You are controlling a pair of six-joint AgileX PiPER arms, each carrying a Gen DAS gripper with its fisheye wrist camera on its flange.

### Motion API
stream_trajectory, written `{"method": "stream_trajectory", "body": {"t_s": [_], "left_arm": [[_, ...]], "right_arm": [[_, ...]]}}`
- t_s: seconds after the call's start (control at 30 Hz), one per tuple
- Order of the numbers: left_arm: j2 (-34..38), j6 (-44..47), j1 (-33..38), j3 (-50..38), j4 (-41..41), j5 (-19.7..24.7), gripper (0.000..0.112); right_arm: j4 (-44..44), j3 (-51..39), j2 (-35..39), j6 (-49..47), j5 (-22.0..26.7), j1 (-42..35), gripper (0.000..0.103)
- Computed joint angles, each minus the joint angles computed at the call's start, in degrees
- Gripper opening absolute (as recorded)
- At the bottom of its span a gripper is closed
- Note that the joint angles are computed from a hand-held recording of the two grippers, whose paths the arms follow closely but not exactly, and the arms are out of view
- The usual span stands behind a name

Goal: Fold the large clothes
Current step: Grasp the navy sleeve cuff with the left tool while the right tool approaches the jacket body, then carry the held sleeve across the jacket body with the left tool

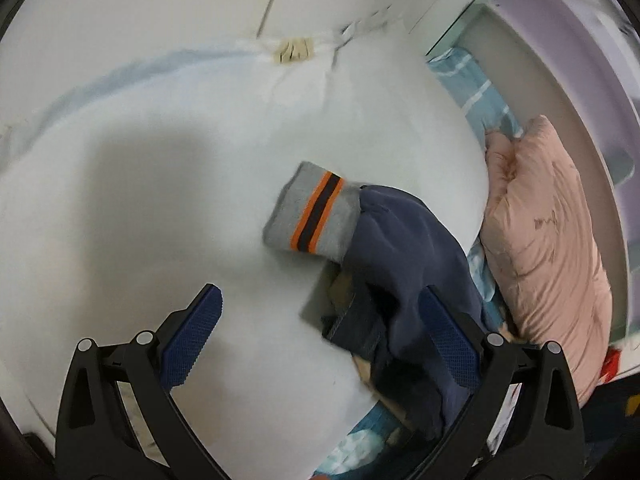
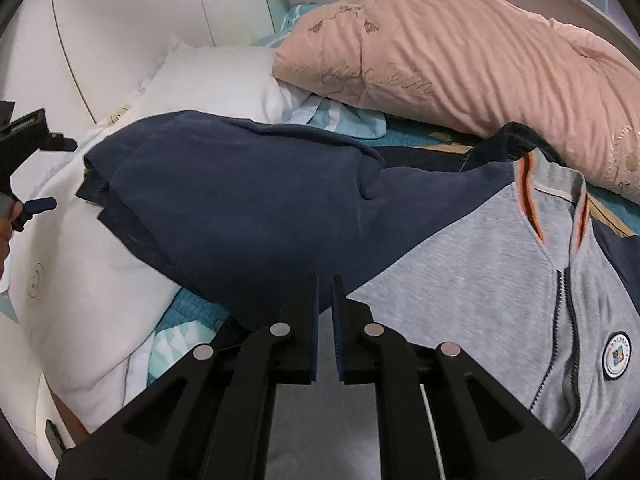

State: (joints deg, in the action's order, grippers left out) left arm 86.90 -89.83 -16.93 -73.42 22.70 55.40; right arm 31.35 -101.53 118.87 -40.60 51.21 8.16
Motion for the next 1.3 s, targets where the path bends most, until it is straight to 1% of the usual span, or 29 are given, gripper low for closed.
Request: {"method": "stream_trajectory", "body": {"t_s": [0.03,0.13,0.17,0.27,0.3,0.33,0.37,0.43,0.53,0.57,0.6,0.7,0.77,0.8,0.83,0.87,0.9,0.93,0.97,1.0,1.03,1.07,1.1,1.13,1.17,1.2,1.23,1.3], "left_arm": [[0.13,0.78,1.92,1.15,-2.29,-2.76,0.098],[1.10,-0.35,4.90,2.98,-5.10,-5.97,0.098],[1.06,-1.51,5.40,3.67,-4.88,-7.29,0.098],[1.23,-1.97,6.47,3.75,-4.81,-8.62,0.098],[1.36,-1.67,6.86,3.18,-6.22,-8.26,0.098],[1.03,-1.42,7.12,3.22,-7.11,-8.89,0.098],[-0.40,-1.62,7.10,4.47,-8.29,-10.94,0.098],[-2.45,-2.63,6.83,6.53,-10.46,-13.68,0.098],[-4.57,-4.69,7.35,10.76,-16.12,-19.06,0.098],[-4.98,-5.32,7.43,11.79,-16.76,-20.71,0.098],[-4.96,-5.46,7.49,12.32,-16.39,-22.24,0.098],[-3.35,-5.15,7.83,10.84,-13.61,-22.70,0.097],[-2.58,-3.38,8.92,10.44,-13.97,-24.22,0.088],[-2.67,-3.25,9.26,10.80,-12.92,-25.42,0.070],[-1.86,-2.54,9.65,10.04,-11.78,-25.89,0.067],[-1.58,-0.77,10.39,10.07,-11.97,-27.01,0.067],[-1.47,2.39,11.25,10.88,-14.45,-29.40,0.067],[-1.21,4.09,11.72,11.42,-15.86,-31.45,0.061],[-1.10,5.54,11.97,11.96,-16.83,-33.00,0.057],[-0.56,5.28,11.72,11.37,-15.51,-32.26,0.041],[-0.29,2.77,10.95,10.52,-11.90,-30.07,0.029],[-0.17,0.80,10.20,9.97,-9.29,-29.03,0.029],[-0.77,-3.32,8.87,10.08,-4.40,-28.18,0.026],[-0.90,-5.67,7.53,9.25,-0.58,-26.09,0.023],[-0.86,-7.42,6.03,7.96,2.99,-23.08,0.023],[-0.13,-8.85,4.04,5.40,7.02,-19.01,0.021],[0.32,-9.24,2.67,3.59,9.22,-15.94,0.021],[0.74,-8.79,0.48,0.67,12.13,-11.24,0.021]], "right_arm": [[-0.24,-0.17,0.32,0.27,-0.29,0.22,0.008],[-0.80,-0.87,1.61,0.57,-0.92,0.65,0.008],[-0.94,-0.69,1.66,0.43,-1.18,0.64,0.008],[0.32,-0.03,1.72,-0.26,-1.67,0.08,0.008],[0.80,-0.11,1.94,-0.35,-1.70,-0.13,0.008],[1.02,-0.09,1.96,-0.42,-1.73,-0.20,0.008],[1.19,-0.25,2.08,-0.44,-1.47,-0.30,0.008],[1.53,-0.29,2.03,-0.50,-1.35,-0.44,0.008],[1.79,-0.42,1.86,-0.72,-1.07,-0.45,0.008],[2.08,-0.35,1.75,-0.86,-1.17,-0.48,0.008],[2.21,-0.35,1.73,-0.98,-0.97,-0.49,0.008],[2.72,0.70,1.12,-1.71,-1.35,-0.58,0.008],[2.90,1.17,0.98,-1.88,-1.40,-0.73,0.008],[2.85,1.17,1.01,-1.93,-1.31,-0.76,0.008],[2.82,1.02,1.15,-1.91,-1.03,-0.82,0.008],[2.99,1.13,1.15,-2.04,-1.08,-0.88,0.008],[3.15,1.15,1.24,-2.20,-1.13,-0.94,0.008],[3.40,1.15,1.38,-2.42,-1.10,-1.00,0.008],[3.39,1.41,1.33,-2.48,-1.42,-0.96,0.008],[3.25,1.60,1.35,-2.38,-1.69,-0.90,0.008],[3.19,1.53,1.58,-2.26,-1.56,-0.88,0.008],[3.24,1.73,1.58,-2.20,-1.80,-0.95,0.008],[3.44,1.95,1.56,-2.19,-2.03,-1.05,0.008],[3.94,1.85,1.70,-2.12,-1.85,-1.20,0.008],[4.37,1.76,1.78,-2.13,-1.91,-1.32,0.008],[4.75,1.40,2.04,-2.16,-1.60,-1.43,0.008],[5.52,0.89,2.40,-2.23,-0.93,-1.61,0.008],[6.67,-0.01,3.15,-2.20,0.31,-1.83,0.008]]}}
